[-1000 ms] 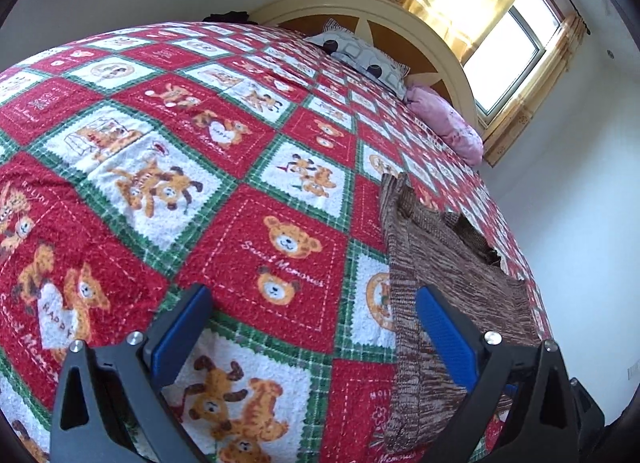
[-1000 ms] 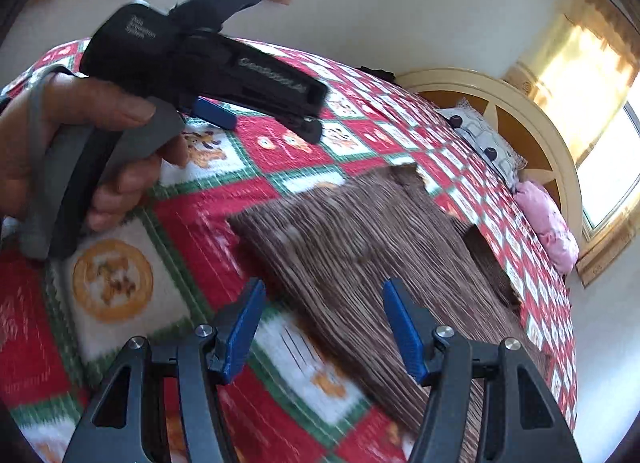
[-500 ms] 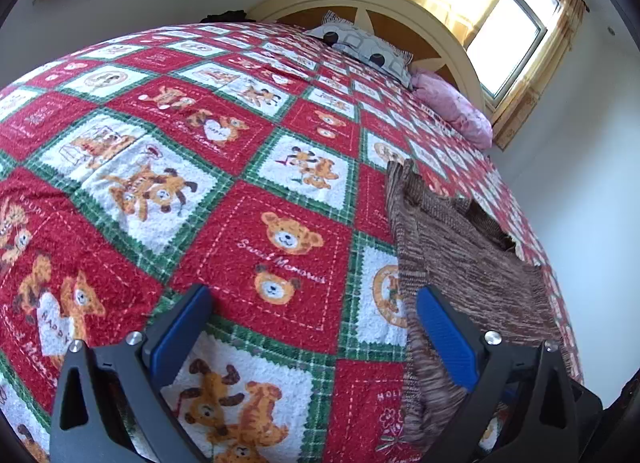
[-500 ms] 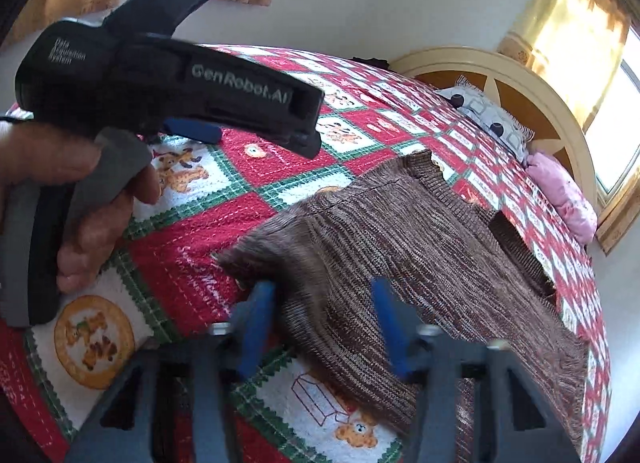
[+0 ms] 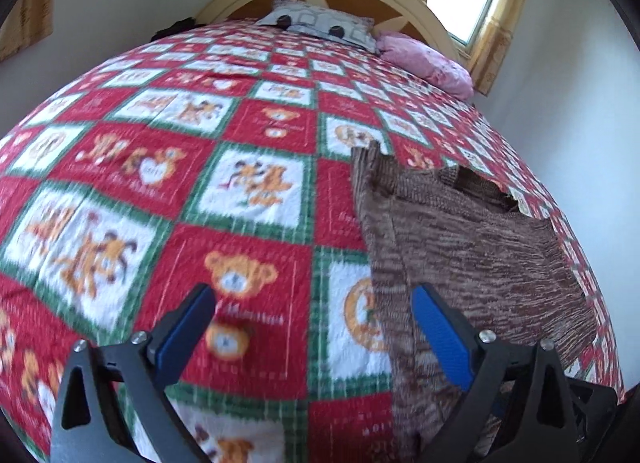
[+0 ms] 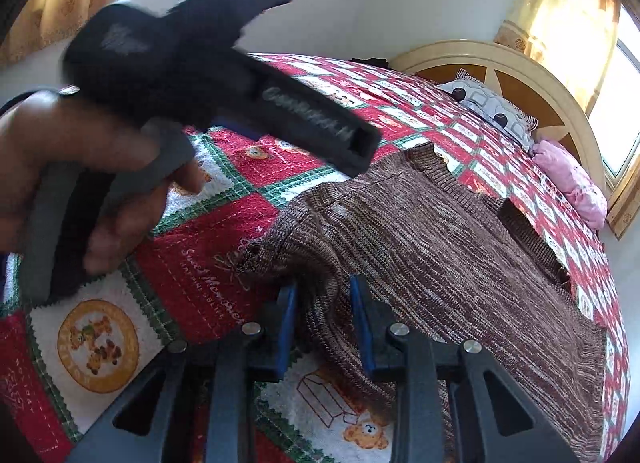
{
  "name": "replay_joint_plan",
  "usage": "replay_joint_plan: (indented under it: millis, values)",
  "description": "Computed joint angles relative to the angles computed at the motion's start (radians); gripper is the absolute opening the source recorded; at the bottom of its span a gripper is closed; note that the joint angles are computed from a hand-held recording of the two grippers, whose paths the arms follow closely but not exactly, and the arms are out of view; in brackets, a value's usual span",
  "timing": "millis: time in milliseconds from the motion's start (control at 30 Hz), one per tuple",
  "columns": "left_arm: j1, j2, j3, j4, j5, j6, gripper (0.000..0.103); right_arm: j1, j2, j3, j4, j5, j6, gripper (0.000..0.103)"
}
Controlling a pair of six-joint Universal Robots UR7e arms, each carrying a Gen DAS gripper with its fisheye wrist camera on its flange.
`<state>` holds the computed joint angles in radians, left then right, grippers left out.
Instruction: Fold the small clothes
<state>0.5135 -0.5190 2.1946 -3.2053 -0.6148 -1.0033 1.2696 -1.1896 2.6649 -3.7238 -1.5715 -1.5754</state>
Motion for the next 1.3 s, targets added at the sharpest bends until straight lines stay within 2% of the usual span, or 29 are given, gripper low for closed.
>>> replay_joint_plan:
  millis: [200,333,533,567,633,700,800,833,933,1000,1100,1200,1300]
  values:
    - [0.072,0.008,-0.036,-0.141,-0.061,0.204,0.080,-0.007,0.009,-0.005,-0.004,0.008,-0.002,0.027]
    - [0.107,0.030,-0.074,-0.225,-0.121,0.307,0.080,-0.009,0.016,-0.006,-0.014,0.011,-0.006,0.027]
    - [0.156,0.054,-0.158,-0.236,-0.202,0.423,0.079,-0.010,0.007,-0.011,0.009,0.012,0.001,0.027]
    - [0.165,0.056,-0.172,-0.229,-0.213,0.439,0.072,-0.011,0.002,-0.014,0.019,0.012,0.001,0.027]
    - [0.196,0.057,-0.213,-0.182,-0.250,0.456,0.066,-0.010,-0.002,-0.021,0.035,0.012,0.006,0.027]
    - [0.215,0.062,-0.235,-0.183,-0.266,0.468,0.063,-0.009,-0.003,-0.026,0.045,0.011,0.009,0.027]
    - [0.238,0.062,-0.253,-0.180,-0.304,0.459,0.033,-0.011,-0.013,-0.033,0.074,0.012,0.018,0.027]
    - [0.246,0.063,-0.252,-0.191,-0.329,0.462,0.019,-0.011,-0.021,-0.038,0.094,0.012,0.023,0.027]
    - [0.253,0.052,-0.238,-0.214,-0.356,0.444,0.016,-0.017,-0.072,-0.052,0.193,0.032,0.027,0.017]
    - [0.253,0.043,-0.228,-0.233,-0.365,0.421,0.015,-0.032,-0.131,-0.062,0.283,0.071,0.046,0.005]
    - [0.246,0.040,-0.222,-0.291,-0.386,0.399,0.015,-0.059,-0.250,-0.092,0.457,0.136,0.097,0.004]
    - [0.235,0.036,-0.227,-0.315,-0.398,0.380,0.014,-0.088,-0.339,-0.113,0.548,0.188,0.104,0.004]
    - [0.228,0.043,-0.248,-0.355,-0.421,0.366,0.014,-0.121,-0.407,-0.164,0.660,0.230,0.155,0.004]
